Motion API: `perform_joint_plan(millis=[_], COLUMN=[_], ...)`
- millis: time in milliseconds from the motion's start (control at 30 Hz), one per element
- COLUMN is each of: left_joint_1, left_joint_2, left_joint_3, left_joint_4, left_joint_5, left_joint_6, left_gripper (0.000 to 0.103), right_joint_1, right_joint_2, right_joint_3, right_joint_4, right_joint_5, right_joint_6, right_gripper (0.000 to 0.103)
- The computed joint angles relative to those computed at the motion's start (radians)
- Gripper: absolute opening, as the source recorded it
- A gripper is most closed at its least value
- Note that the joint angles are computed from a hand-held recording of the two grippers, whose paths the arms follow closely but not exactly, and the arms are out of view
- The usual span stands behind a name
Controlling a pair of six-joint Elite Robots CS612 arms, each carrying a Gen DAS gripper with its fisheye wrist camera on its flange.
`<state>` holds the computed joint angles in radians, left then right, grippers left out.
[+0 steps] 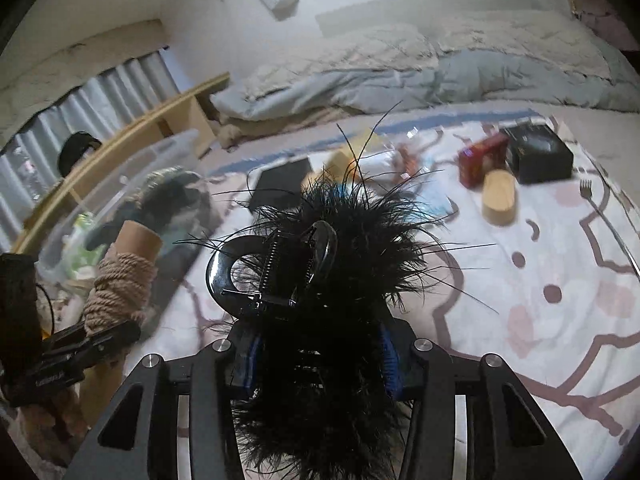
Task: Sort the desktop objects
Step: 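Carry the rope-wrapped tube with the left gripper into the clear plastic bin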
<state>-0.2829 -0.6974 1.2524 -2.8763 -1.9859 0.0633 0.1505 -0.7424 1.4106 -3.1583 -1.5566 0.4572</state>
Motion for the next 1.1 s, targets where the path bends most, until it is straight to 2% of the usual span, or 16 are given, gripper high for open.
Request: perform_joint_plan(millis=[333, 433, 567, 667, 800, 900, 1033, 1100], left_joint_1=[0.037, 0.049, 0.063, 0.067, 0.053, 0.046, 0.038, 0.034], left_joint_2=[-0.004, 0.007, 0.042, 0.067, 0.128, 0.179, 0.272, 0.335], left_joint_3=[-0.099, -0.151, -0.258, -0.329, -0.467, -0.572, -0.759, -0.879], left_joint_4=[-0.016, -0.009, 0.045, 0.085, 0.176, 0.276, 0.482, 0.587], left_joint_5=[0.043, 0.087, 0.136, 0.177, 0.285, 0.329, 0.359, 0.383], left_joint_6=[-0.018, -0.021, -0.041, -0.026, 0.051, 0.085, 0.096, 0.086], left_gripper=[0.050, 0.050, 0.050, 0.050, 0.050, 0.050, 0.050, 0.050], right_joint_1=[0.012, 0.010, 0.010, 0.012, 0.011, 0.010, 0.007, 0.005], right_joint_2=[-0.016, -0.018, -0.019, -0.019, -0.018, -0.015, -0.013, -0.012], right_joint_3=[0.010, 0.014, 0.014, 0.017, 0.018, 0.017, 0.018, 0.018], right_joint_4=[-0.074, -0.088, -0.101, -0.112, -0.112, -0.107, -0.100, -0.095], right_joint_5=[0.009, 0.025, 0.039, 0.041, 0.049, 0.050, 0.049, 0.049], right_joint_6=[-0.058, -0.062, -0.070, -0.068, -0.067, -0.061, -0.061, -0.053], right_gripper=[0.047, 0.047, 0.047, 0.047, 0.047, 0.047, 0.047, 0.047])
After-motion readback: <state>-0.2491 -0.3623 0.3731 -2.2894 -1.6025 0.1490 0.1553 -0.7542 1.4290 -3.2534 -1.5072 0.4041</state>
